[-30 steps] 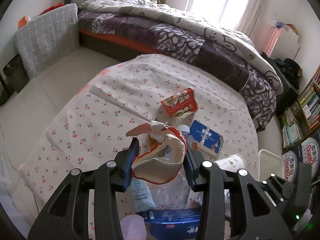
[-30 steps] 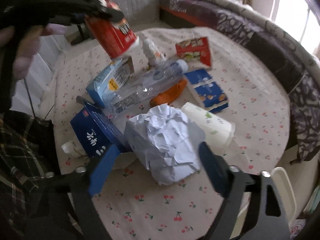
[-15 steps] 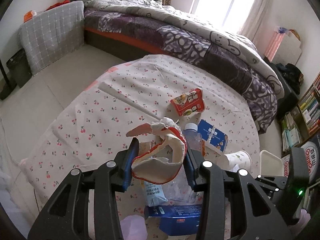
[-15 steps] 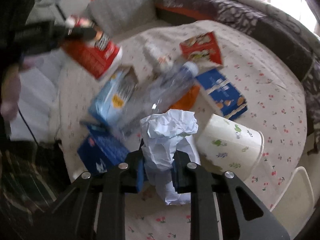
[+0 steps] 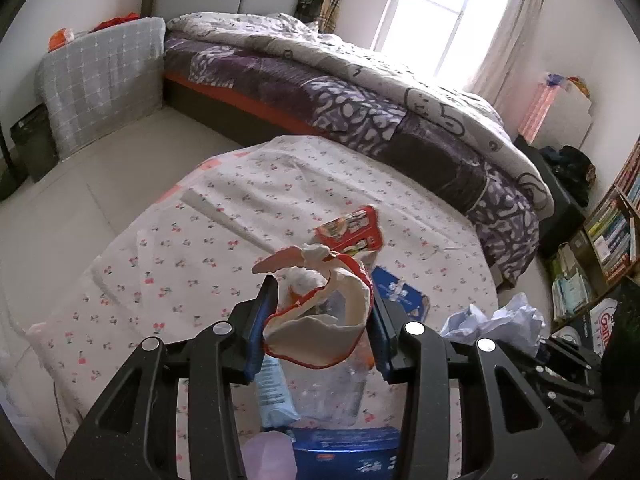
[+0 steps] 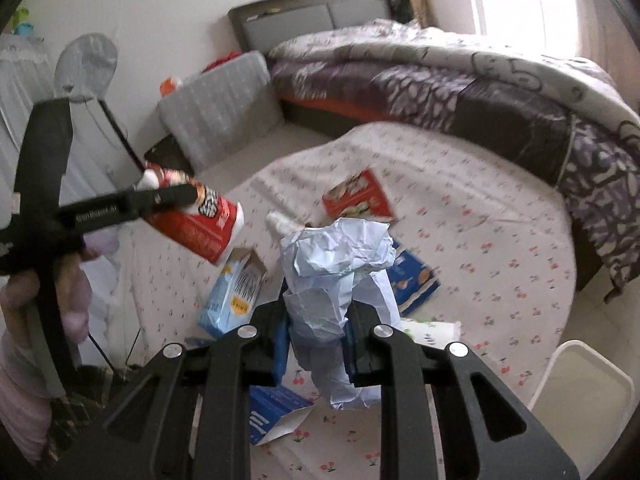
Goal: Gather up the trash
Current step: 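Grasp the crumpled white paper with the right gripper and lift it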
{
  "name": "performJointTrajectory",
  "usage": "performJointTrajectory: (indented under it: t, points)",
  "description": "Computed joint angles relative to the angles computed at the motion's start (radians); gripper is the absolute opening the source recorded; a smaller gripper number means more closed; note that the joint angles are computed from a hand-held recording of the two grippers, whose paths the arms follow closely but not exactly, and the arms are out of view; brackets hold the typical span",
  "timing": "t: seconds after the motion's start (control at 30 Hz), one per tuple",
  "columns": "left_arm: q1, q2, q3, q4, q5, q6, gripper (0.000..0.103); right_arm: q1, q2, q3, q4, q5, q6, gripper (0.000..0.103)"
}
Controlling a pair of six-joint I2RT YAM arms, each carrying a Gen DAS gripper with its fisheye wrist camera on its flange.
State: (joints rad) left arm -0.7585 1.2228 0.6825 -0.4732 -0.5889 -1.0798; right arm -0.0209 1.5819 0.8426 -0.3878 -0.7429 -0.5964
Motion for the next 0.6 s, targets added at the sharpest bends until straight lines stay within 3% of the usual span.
performJointTrajectory:
  t: [0.33, 0.6]
  points:
    - [-0.053, 0.160, 0.106, 0.077, 0.006, 0.030, 0.040, -0.168, 0.041, 0.076, -0.040, 0.017, -0.017, 0.021]
    - [-0.091, 0.329, 0.228, 0.136, 0.039, 0.084, 0.040, -0.315, 0.173, 0.190, -0.080, 0.152, 0.035, 0.021]
